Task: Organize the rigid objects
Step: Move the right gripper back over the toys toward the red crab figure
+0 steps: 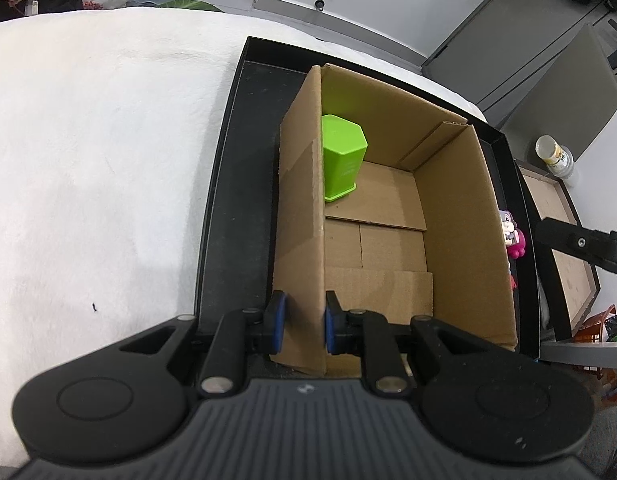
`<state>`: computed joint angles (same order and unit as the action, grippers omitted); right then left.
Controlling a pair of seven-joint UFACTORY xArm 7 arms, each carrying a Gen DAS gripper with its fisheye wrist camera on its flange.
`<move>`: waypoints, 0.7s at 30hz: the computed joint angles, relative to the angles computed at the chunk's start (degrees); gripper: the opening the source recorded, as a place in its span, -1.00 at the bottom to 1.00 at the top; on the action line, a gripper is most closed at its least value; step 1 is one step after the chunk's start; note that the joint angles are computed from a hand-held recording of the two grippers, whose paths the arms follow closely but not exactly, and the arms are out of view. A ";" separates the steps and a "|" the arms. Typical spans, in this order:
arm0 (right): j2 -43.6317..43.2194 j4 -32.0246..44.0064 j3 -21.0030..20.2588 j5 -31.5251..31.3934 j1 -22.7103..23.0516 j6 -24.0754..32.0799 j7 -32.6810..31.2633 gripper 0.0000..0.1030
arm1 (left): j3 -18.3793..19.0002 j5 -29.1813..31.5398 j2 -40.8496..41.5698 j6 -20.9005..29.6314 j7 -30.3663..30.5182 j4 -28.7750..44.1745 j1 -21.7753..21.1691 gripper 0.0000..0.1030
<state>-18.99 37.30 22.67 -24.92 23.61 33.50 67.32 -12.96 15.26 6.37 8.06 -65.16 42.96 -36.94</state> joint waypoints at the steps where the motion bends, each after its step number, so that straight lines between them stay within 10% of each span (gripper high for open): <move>1: -0.53 -0.51 -0.18 0.01 -0.07 0.04 0.06 0.21 | 0.00 0.01 0.02 0.00 0.03 0.00 0.00 -0.65; 21: -10.45 -10.97 -4.17 6.90 -2.48 1.51 -9.12 0.21 | -0.08 -0.44 -0.03 0.27 0.10 0.07 -0.05 -0.65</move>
